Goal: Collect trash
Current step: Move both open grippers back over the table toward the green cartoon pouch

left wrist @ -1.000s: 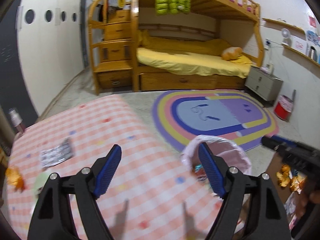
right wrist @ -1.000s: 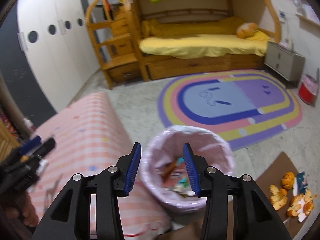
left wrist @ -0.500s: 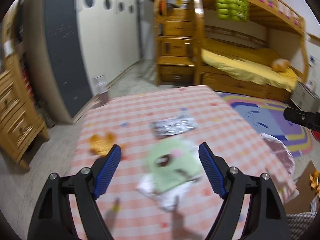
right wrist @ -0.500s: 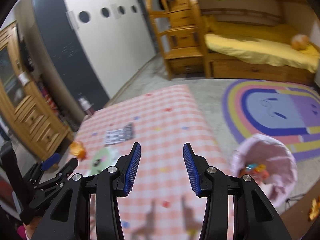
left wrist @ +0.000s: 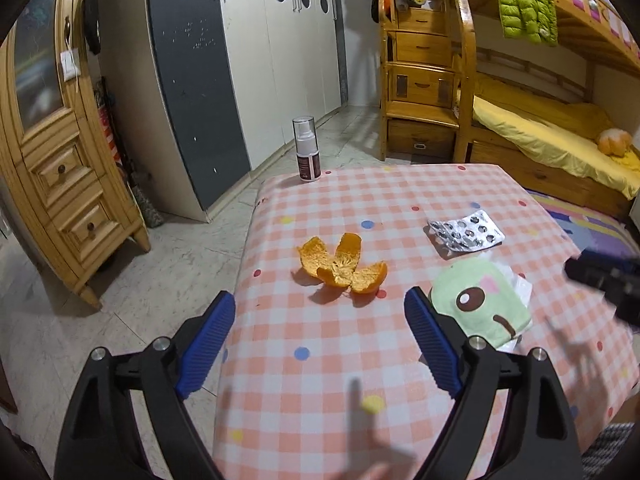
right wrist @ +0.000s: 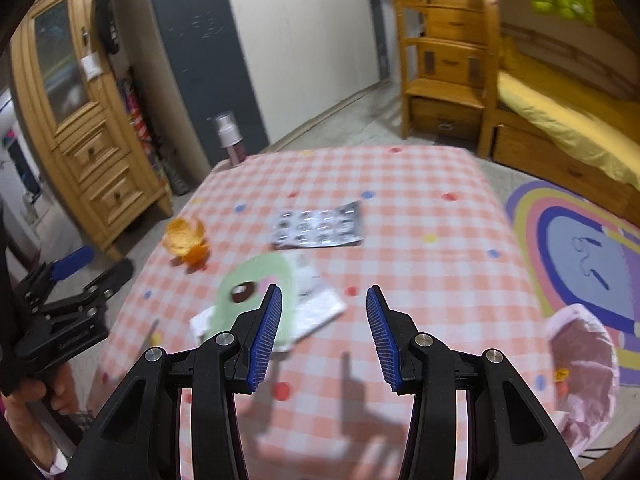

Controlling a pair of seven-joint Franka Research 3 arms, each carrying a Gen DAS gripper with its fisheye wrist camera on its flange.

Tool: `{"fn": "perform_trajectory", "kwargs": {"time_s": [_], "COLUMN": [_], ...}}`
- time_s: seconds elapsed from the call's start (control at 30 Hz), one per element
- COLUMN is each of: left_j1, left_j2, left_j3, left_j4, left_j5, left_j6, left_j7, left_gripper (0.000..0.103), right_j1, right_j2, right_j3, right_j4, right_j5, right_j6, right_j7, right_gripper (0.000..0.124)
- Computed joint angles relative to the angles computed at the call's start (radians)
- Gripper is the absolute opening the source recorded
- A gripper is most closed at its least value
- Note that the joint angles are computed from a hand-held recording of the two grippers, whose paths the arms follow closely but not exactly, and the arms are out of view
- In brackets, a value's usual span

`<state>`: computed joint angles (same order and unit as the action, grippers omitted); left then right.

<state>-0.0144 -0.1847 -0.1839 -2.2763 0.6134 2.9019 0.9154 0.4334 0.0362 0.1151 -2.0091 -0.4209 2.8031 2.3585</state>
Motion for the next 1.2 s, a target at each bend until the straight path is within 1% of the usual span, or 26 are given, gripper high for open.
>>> {"fn": "perform_trajectory", "kwargs": {"time_s": [0.03,0.1,0.17,0.2,0.23,0.27,0.3,0.4,0.47,0.53,0.6,0.67,0.77,0.8,0.83,0.87,0.9,1.0,1.03,1.07,1.2], "left_j1": [-0.005,0.005,0.011,0.008,0.003,-0.002,-0.007,-0.006,0.000,-0.002,-0.011,-0.011,-0.004,-0.004,-0.007,-0.008,-0.007,-0.001,-0.001,-0.002,-0.009], "left_j2": [0.003,0.005,0.005,0.007,0.009,0.013,0.015,0.025,0.032,0.033,0.031,0.027,0.020,0.018,0.016,0.013,0.013,0.017,0.017,0.017,0.015], "left_j3": [0.006,0.003,0.001,0.005,0.011,0.015,0.020,0.022,0.020,0.026,0.038,0.041,0.037,0.038,0.040,0.041,0.038,0.028,0.027,0.029,0.021], "left_j4": [0.002,0.007,0.010,0.011,0.013,0.016,0.017,0.026,0.034,0.035,0.027,0.021,0.013,0.010,0.007,0.003,0.004,0.008,0.009,0.009,0.005], "left_j5": [-0.016,-0.003,0.009,-0.002,-0.018,-0.034,-0.053,-0.069,-0.064,-0.080,-0.122,-0.138,-0.132,-0.137,-0.147,-0.154,-0.154,-0.138,-0.137,-0.138,-0.128], "left_j6": [0.000,-0.002,-0.006,-0.010,-0.014,-0.017,-0.018,-0.025,-0.035,-0.041,-0.037,-0.035,-0.029,-0.026,-0.022,-0.017,-0.016,-0.023,-0.025,-0.022,-0.012], "left_j7": [0.011,-0.005,-0.021,-0.016,-0.007,0.001,0.012,0.018,0.002,0.001,0.025,0.036,0.033,0.036,0.044,0.049,0.049,0.035,0.032,0.034,0.033], "left_gripper": [0.084,0.084,0.084,0.084,0.084,0.084,0.084,0.084,0.084,0.084,0.084,0.084,0.084,0.085,0.085,0.085,0.085,0.085,0.085,0.085,0.085], "right_j1": [0.001,0.011,0.024,0.030,0.043,0.056,0.066,0.082,0.105,0.119,0.123,0.135,0.159,0.162,0.160,0.146,0.130,0.105,0.098,0.093,0.088], "right_j2": [0.006,0.026,0.051,0.062,0.073,0.086,0.098,0.126,0.148,0.167,0.181,0.190,0.179,0.170,0.157,0.140,0.125,0.112,0.105,0.096,0.062], "right_j3": [0.004,0.009,0.011,0.014,0.010,0.004,-0.001,-0.009,-0.029,-0.043,-0.045,-0.051,-0.067,-0.072,-0.072,-0.066,-0.056,-0.041,-0.036,-0.034,-0.042], "right_j4": [0.002,0.010,0.031,0.040,0.053,0.070,0.086,0.116,0.148,0.175,0.190,0.200,0.195,0.187,0.171,0.147,0.122,0.100,0.089,0.075,0.034], "right_j5": [0.019,0.023,0.044,0.064,0.055,0.041,0.038,0.071,0.033,0.010,0.018,-0.003,-0.087,-0.115,-0.131,-0.116,-0.084,-0.025,-0.003,0.011,-0.012], "right_j6": [0.005,0.019,-0.001,0.003,-0.007,-0.025,-0.044,-0.072,-0.114,-0.154,-0.169,-0.185,-0.197,-0.191,-0.169,-0.132,-0.091,-0.054,-0.036,-0.014,0.058], "right_j7": [-0.023,-0.062,-0.103,-0.139,-0.149,-0.151,-0.154,-0.183,-0.158,-0.138,-0.138,-0.141,-0.108,-0.085,-0.064,-0.066,-0.083,-0.123,-0.136,-0.142,-0.100], "right_gripper": [0.046,0.046,0.046,0.046,0.046,0.046,0.050,0.051,0.053,0.061,0.067,0.065,0.051,0.040,0.033,0.029,0.021,0.005,0.002,0.002,0.001]}}
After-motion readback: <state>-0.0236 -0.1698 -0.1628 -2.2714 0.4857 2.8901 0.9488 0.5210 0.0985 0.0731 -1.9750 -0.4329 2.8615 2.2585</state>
